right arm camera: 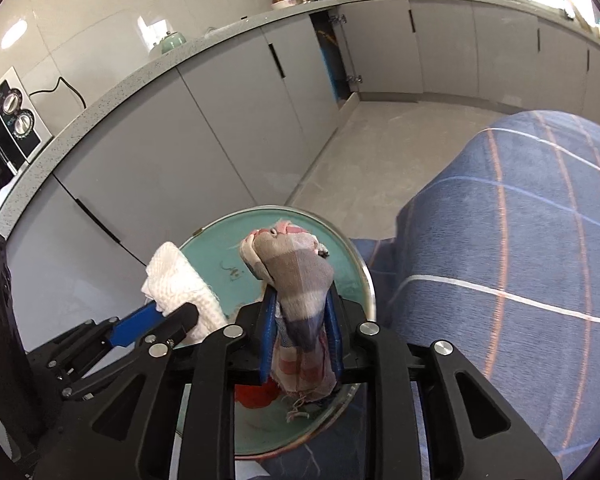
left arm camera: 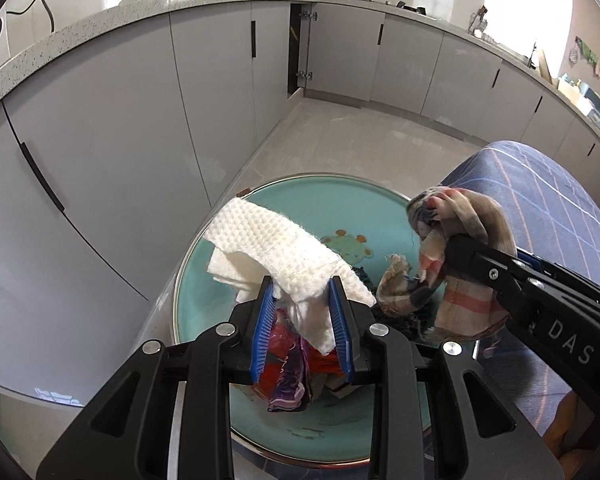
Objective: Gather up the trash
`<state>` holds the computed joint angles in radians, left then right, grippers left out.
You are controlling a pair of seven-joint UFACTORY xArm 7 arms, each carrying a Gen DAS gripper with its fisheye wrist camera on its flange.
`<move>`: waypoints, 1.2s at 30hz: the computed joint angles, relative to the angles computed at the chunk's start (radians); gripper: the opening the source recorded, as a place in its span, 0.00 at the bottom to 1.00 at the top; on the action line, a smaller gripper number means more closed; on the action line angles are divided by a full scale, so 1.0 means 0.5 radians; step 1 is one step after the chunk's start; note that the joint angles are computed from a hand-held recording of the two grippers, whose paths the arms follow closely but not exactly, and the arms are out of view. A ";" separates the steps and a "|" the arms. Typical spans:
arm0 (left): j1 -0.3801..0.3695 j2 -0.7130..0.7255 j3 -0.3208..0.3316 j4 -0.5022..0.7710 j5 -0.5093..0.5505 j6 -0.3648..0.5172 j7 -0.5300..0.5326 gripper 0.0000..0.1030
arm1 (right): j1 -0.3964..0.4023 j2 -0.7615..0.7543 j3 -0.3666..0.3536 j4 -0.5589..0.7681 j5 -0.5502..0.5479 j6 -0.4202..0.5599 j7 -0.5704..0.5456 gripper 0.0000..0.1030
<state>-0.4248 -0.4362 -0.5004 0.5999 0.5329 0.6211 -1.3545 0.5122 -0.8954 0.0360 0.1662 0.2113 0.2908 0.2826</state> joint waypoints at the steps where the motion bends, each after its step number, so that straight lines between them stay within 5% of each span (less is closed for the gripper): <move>1: 0.001 0.000 -0.001 0.002 -0.004 0.013 -0.007 0.31 | 0.029 0.022 -0.030 0.000 0.009 -0.030 -0.025 0.30; 5: 0.026 -0.020 -0.038 0.024 0.030 0.099 -0.082 0.64 | 0.103 -0.034 -0.125 -0.035 0.060 -0.081 -0.108 0.45; 14: -0.024 -0.186 -0.132 0.004 0.022 0.261 -0.223 0.87 | -0.108 -0.751 0.062 -0.236 0.020 0.242 0.136 0.53; 20: -0.098 -0.257 -0.228 0.031 -0.039 0.442 -0.315 0.92 | -0.137 -1.294 0.166 -0.328 -0.083 0.625 0.320 0.66; 36: -0.386 -0.366 -0.447 0.135 -0.253 1.037 -0.560 0.94 | 0.132 -2.246 0.425 -0.349 -0.090 1.550 0.573 0.77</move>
<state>-0.6180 -0.6191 -0.7240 0.6677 0.4064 1.1395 -1.6344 0.5782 -2.0182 0.2484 -0.0084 0.1663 1.0657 0.5693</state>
